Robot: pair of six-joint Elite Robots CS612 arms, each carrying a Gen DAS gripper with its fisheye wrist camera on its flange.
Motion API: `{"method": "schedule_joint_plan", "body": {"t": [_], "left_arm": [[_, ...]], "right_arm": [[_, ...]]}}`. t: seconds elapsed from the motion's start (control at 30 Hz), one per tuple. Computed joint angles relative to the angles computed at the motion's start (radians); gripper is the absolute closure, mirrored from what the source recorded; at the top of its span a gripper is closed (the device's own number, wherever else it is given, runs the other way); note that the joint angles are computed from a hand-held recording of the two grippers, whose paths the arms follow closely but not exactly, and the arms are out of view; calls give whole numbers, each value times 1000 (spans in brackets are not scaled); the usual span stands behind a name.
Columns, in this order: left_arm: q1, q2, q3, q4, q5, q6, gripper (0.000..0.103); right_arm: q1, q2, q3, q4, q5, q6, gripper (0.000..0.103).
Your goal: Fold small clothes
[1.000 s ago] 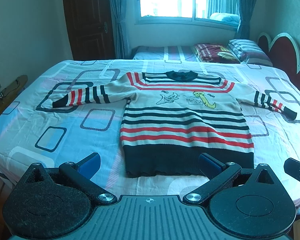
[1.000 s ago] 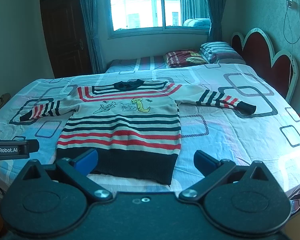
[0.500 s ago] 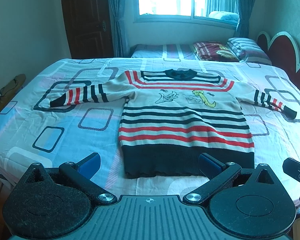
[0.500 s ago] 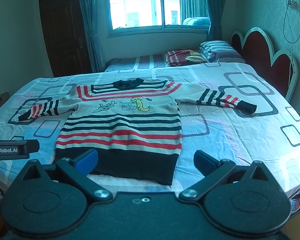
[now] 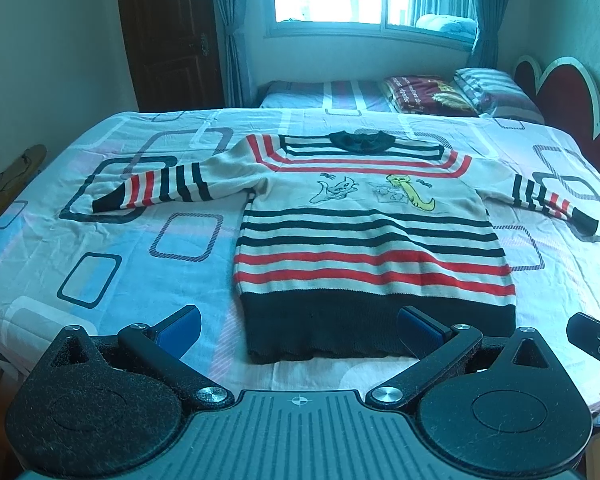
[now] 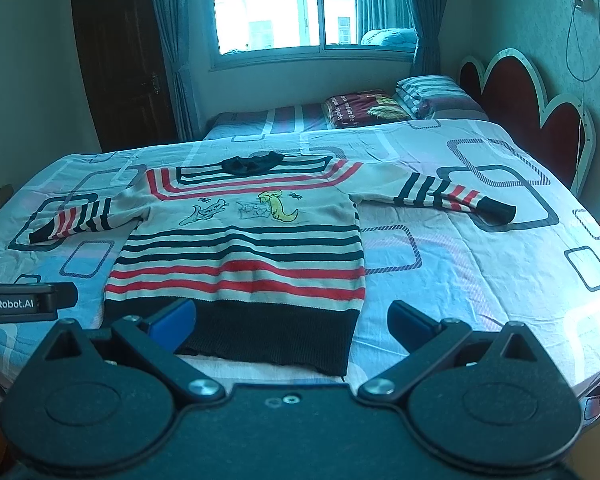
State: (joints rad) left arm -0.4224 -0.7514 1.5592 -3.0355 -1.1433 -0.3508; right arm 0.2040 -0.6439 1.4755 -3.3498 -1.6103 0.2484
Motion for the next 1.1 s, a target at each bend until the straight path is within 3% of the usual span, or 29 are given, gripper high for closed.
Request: {"method": "schedule_joint_plan", "body": {"t": [0.07,0.17,0.33,0.47,0.63,1.1], "left_arm": [[5,7,-13,6,-16,-5,0],[11,15,-30,20,-31,-4,0],[24,40,-73,35,-66,-5,0],[35,73,-128,58,-84,11,0],[53,129,-223,89,-113,58,0],[113,322,-595,259,-215,173,0]], "right_arm": [[-6,10,-13,-12,40,48,1],[-5,11,-31,38,38,60,1],[2,16,-69,148,-1,51,1],[4,58,-119,105,-40,40,1],[-1,99,-195,149,-66,72,1],[2,245,-519,429,-225,144,1]]}}
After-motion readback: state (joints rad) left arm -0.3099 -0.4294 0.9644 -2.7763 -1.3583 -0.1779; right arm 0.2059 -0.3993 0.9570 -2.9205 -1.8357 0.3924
